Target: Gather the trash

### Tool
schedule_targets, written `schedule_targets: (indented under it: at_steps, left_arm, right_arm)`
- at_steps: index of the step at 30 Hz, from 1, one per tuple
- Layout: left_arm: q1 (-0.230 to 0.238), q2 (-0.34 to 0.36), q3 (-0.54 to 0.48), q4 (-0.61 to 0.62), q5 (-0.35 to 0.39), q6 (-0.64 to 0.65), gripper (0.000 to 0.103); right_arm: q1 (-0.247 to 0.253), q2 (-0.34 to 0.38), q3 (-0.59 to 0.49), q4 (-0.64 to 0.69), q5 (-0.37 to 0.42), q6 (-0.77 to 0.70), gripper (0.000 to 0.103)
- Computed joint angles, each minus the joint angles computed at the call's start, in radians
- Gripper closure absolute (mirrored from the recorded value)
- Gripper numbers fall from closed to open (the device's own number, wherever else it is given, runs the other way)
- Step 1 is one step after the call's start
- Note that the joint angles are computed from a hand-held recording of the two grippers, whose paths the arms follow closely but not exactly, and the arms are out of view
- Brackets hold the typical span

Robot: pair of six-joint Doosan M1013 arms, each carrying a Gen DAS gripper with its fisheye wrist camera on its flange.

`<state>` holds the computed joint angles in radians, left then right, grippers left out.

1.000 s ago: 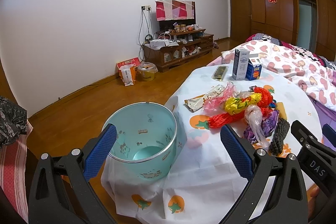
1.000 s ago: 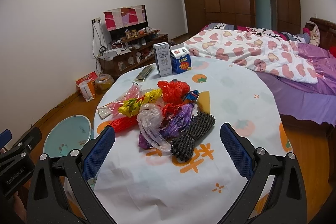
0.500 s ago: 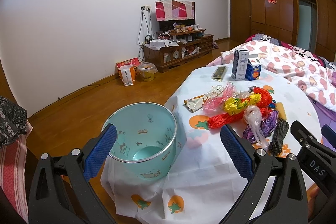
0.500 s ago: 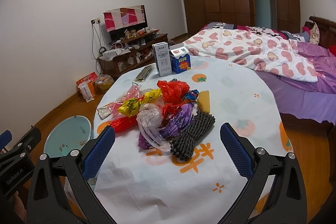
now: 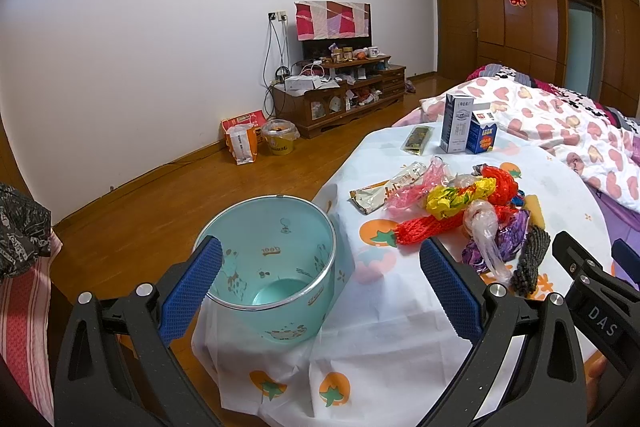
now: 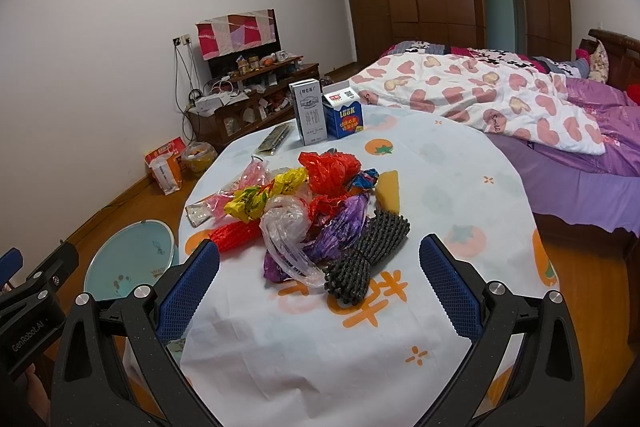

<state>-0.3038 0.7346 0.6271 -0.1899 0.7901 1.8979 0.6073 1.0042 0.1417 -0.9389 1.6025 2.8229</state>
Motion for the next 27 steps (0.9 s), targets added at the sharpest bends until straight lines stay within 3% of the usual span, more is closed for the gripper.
schedule_targets:
  at_steps: [27]
  left_arm:
    - [0.000, 0.000, 0.002, -0.002, 0.001, 0.001, 0.006]
  right_arm:
    - [0.000, -0.011, 0.025, 0.007, -0.008, 0.019, 0.005]
